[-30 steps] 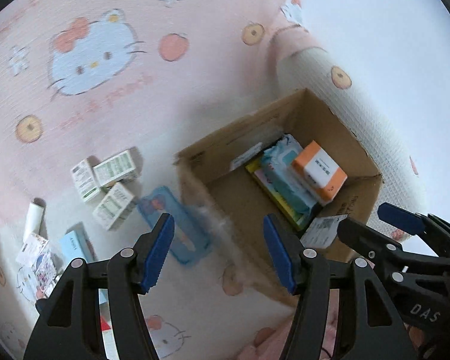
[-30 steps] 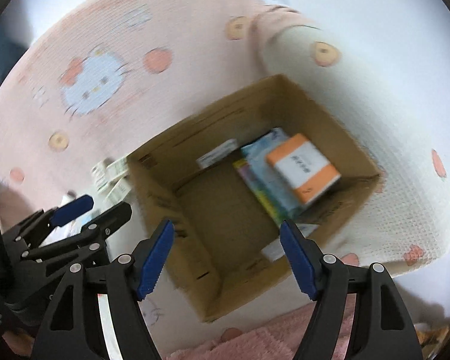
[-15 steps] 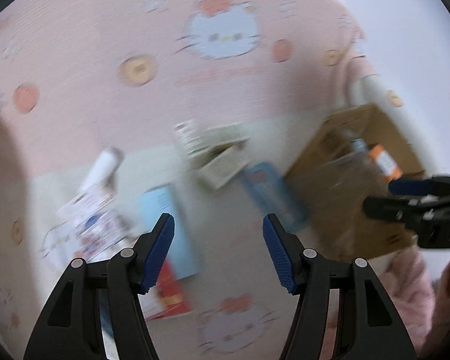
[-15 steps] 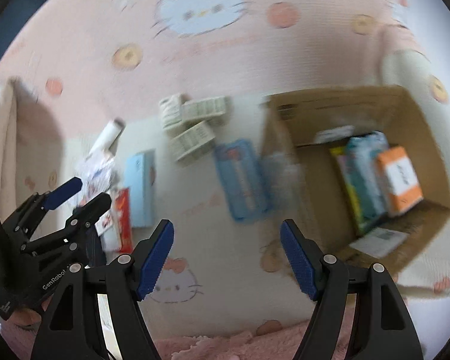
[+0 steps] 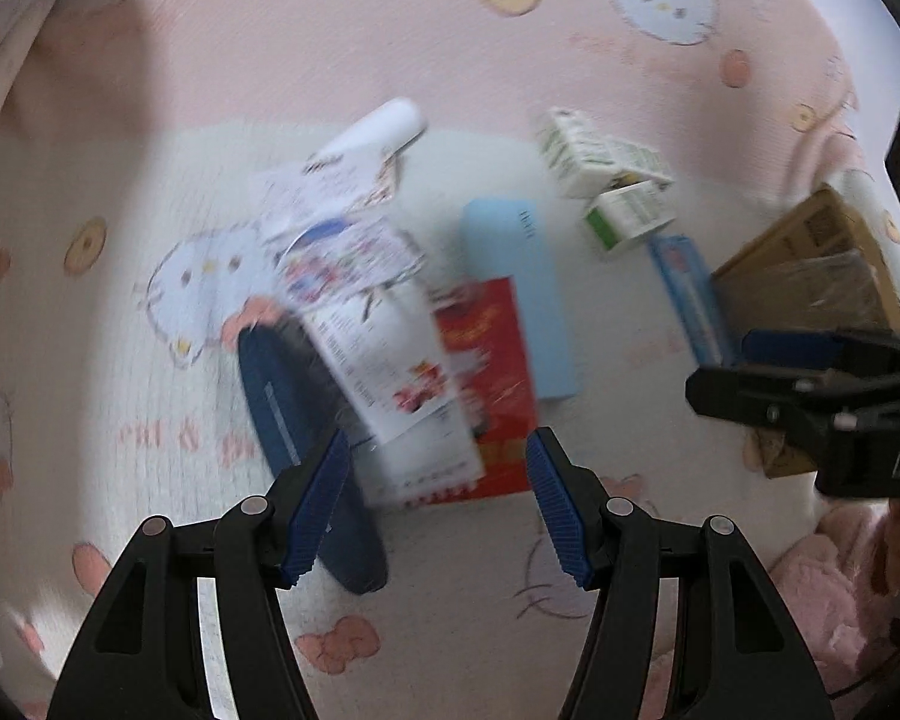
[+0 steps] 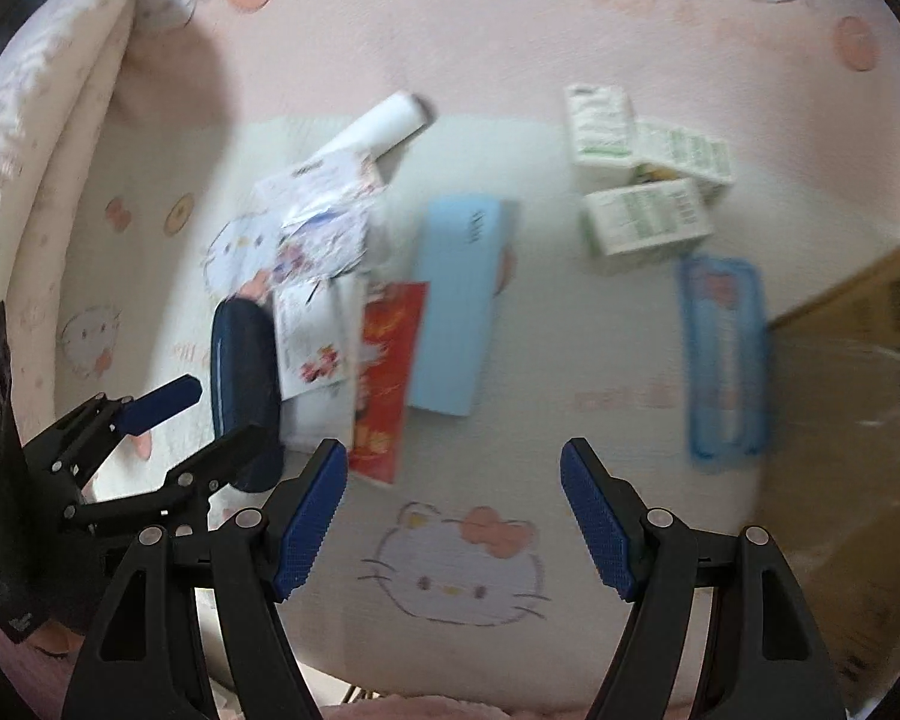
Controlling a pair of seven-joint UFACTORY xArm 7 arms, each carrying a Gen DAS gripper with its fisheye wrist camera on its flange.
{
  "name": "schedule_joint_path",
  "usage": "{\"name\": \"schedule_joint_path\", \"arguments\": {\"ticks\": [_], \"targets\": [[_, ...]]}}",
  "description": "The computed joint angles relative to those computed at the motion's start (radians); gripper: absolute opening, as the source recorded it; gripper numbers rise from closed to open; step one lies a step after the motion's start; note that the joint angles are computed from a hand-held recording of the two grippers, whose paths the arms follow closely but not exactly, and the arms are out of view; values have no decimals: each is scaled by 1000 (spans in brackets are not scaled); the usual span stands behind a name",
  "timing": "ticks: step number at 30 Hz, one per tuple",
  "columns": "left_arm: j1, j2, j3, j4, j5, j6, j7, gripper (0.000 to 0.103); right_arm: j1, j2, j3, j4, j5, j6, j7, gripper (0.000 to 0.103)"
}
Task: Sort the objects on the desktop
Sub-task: 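Withdraw the right gripper from the box back over the sheet items, then move the open right gripper to the light blue LUCKY case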
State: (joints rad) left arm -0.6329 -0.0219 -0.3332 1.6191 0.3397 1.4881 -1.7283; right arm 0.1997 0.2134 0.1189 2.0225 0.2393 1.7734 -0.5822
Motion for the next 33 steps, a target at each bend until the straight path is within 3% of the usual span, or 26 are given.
{"name": "schedule_joint_path", "arguments": {"ticks": [5, 9, 12, 16, 23, 29, 33], "targets": [[28, -67, 5, -118, -54, -109, -59, 66, -3, -38, -2, -123, 23, -29, -3, 72], [59, -96, 1, -177, -89, -176, -84, 66, -21, -58, -15, -202, 72, -91, 57, 72], [70, -111, -13, -187, -88, -171, -114, 66, -43, -54, -20, -230, 134, -66, 107, 72], [79, -147, -28, -202, -102, -124, -143, 66, -37, -75, -8, -278, 137, -46, 84, 72], [116, -262, -48, -321, -169, -125, -214, 65, -12, -121, 4, -351, 208, -34, 75, 72], [144, -290, -63, -383, -200, -207, -219, 65, 13, -172, 4, -424, 171, -123, 30, 72], [147, -271, -55, -412, -237, -263, -183, 65, -6, -136, -17, -413, 187, -115, 78, 72]]}}
